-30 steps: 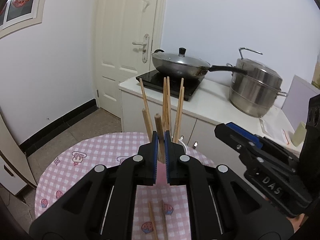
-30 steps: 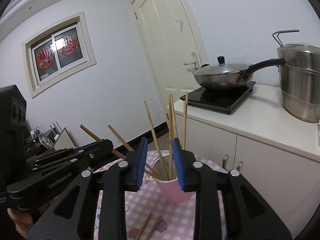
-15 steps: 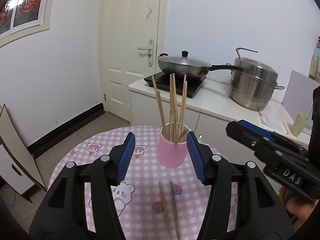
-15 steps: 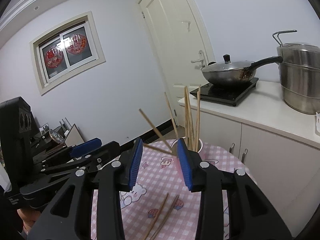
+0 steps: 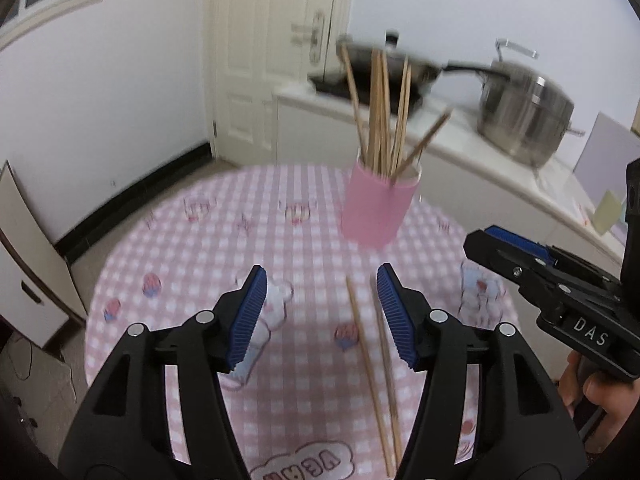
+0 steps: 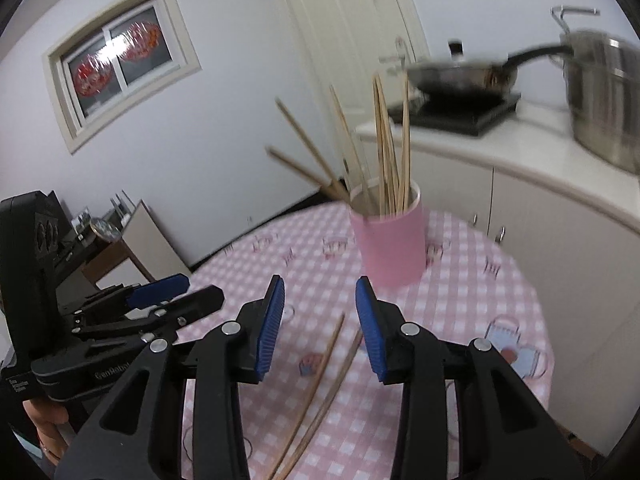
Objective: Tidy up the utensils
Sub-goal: 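Move the open left gripper back down to the remaining chopsticks, then close the left gripper on one loose wooden chopstick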
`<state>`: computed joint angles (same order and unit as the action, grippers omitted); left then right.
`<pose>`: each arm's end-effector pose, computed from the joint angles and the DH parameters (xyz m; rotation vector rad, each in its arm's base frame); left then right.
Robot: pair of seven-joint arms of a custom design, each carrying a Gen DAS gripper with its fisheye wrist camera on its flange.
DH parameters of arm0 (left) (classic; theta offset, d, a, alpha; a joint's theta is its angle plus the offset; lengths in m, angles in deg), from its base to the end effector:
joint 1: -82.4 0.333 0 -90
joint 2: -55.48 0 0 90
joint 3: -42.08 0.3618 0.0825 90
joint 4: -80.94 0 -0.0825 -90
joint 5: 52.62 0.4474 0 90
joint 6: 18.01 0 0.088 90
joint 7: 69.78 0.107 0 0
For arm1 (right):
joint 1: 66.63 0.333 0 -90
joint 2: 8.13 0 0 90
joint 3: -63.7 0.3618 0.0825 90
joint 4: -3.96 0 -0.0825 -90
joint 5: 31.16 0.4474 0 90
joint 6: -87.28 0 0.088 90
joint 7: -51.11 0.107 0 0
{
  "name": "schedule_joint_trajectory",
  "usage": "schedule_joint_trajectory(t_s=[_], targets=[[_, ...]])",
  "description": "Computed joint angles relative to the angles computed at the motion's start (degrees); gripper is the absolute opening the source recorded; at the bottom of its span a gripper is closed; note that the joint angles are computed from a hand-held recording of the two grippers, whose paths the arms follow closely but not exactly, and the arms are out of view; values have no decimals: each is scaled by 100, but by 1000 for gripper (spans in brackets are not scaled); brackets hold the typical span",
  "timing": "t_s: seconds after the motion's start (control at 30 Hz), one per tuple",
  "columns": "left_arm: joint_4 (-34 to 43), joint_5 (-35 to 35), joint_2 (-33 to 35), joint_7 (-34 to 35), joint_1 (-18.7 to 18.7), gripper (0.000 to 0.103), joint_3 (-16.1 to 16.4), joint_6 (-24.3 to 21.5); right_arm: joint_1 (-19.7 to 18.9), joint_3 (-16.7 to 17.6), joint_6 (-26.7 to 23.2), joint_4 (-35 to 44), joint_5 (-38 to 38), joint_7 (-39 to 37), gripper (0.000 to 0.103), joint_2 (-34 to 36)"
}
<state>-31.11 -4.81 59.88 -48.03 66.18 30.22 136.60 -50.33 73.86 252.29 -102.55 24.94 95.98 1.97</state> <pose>0.5876 -0.3378 0.5238 -1.8006 1.6914 -0.8574 0.6585 0.2660 0.5205 -1.7961 1.2155 -0.2709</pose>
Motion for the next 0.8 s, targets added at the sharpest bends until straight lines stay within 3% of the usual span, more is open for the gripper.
schedule_joint_trajectory(t_s=[0.1,0.3,0.53,0.8], targets=[[68,-1108,243,951,87,58,-100,-46,104,-134,-112,-8,-593,671,35,110],[375,-2258,720,1943,86,57,-154,-262,140,-291,-340,40,-1611,1879,35,350],[969,-2563,1302,2312,-80,56,-51,-610,-17,-290,-647,197,-2035,2393,35,549],[1457,-2693,1762,2513,-163,37,71,-953,-61,-292,-856,379,-2323,2656,35,759]])
